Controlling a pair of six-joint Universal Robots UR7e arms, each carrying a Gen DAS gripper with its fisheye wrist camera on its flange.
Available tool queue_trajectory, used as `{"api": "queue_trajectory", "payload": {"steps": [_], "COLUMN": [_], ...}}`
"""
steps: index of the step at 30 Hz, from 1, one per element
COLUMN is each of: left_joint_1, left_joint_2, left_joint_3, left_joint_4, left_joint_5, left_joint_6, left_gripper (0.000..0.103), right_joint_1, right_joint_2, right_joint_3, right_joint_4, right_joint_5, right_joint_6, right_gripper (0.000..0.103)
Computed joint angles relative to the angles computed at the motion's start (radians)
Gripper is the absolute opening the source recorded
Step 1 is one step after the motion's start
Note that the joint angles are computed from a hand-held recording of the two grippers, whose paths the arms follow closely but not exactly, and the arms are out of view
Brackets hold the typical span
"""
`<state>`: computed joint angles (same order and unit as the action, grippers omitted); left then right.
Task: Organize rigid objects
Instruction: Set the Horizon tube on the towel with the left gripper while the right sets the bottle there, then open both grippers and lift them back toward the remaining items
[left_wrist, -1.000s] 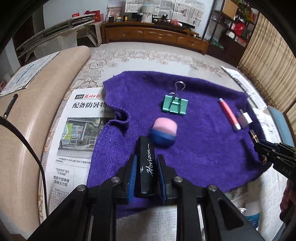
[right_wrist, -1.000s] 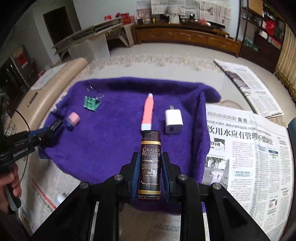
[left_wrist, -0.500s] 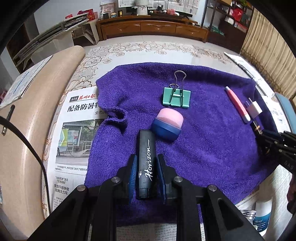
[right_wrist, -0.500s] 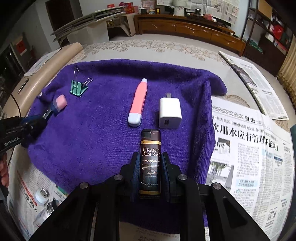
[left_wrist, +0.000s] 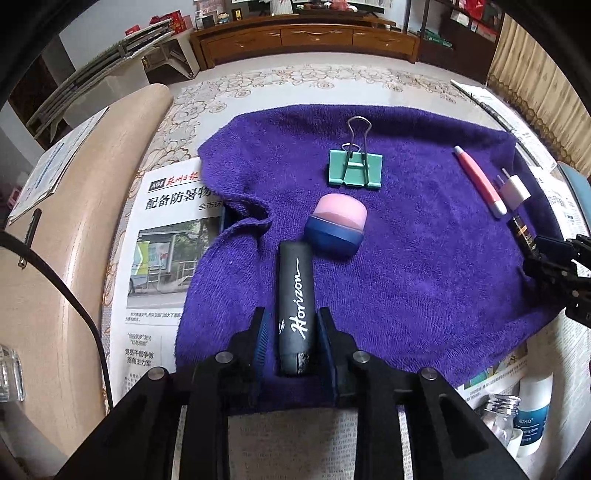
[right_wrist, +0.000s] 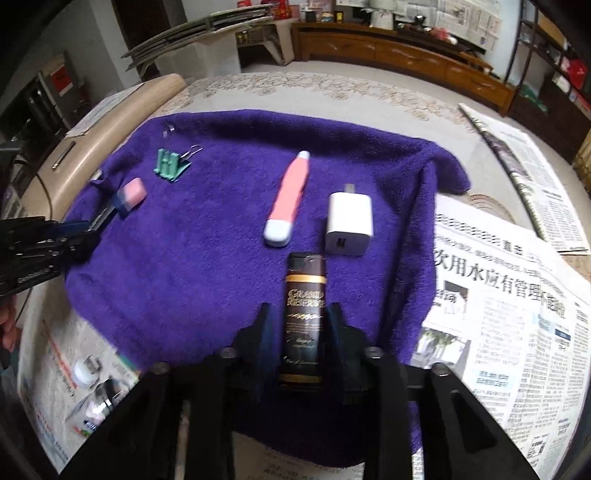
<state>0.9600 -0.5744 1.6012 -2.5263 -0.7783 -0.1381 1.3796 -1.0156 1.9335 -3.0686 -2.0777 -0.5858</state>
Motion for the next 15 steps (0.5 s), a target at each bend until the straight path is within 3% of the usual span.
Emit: {"api": "queue_trajectory", "payload": {"steps": [5, 7, 10, 13, 15], "left_joint_1": [-0.01, -0.019, -0.042, -0.056, -0.068], "left_joint_2": [-0.045, -0.063, -0.088, -0.127, -0.157], "left_joint_3": [0.054, 0.078, 0.121, 0.17, 0.21], "left_joint_4": [-0.046, -0.061, -0.091, -0.134, -0.171], "left_joint_5": [-0.038, -0.045, -0.012, -0.008, -0.014], "left_joint_6": [0.009, 0.006, -0.003, 0.0, -0.007], "left_gripper": [0.051, 0.053, 0.068, 0.07, 0.077], "right_joint_1": [0.01, 0.01, 0.018, 0.033, 0.042], "right_joint_2": [-0.014, -0.04, -0.074, -0.124, -0.16], "right_joint_3": [0.021, 0.037, 0.06, 0.106, 0.141], "right_joint_4": [-0.019, -0.001, -0.003, -0.026, -0.052], "right_joint_5": [-0.018, 0.002, 0.001, 0.011, 0.021], "right_joint_6": [-0.008, 0.013, 0.034, 0.047, 0.06], "right_gripper": [0.053, 0.056, 0.07, 0.071, 0.076]}}
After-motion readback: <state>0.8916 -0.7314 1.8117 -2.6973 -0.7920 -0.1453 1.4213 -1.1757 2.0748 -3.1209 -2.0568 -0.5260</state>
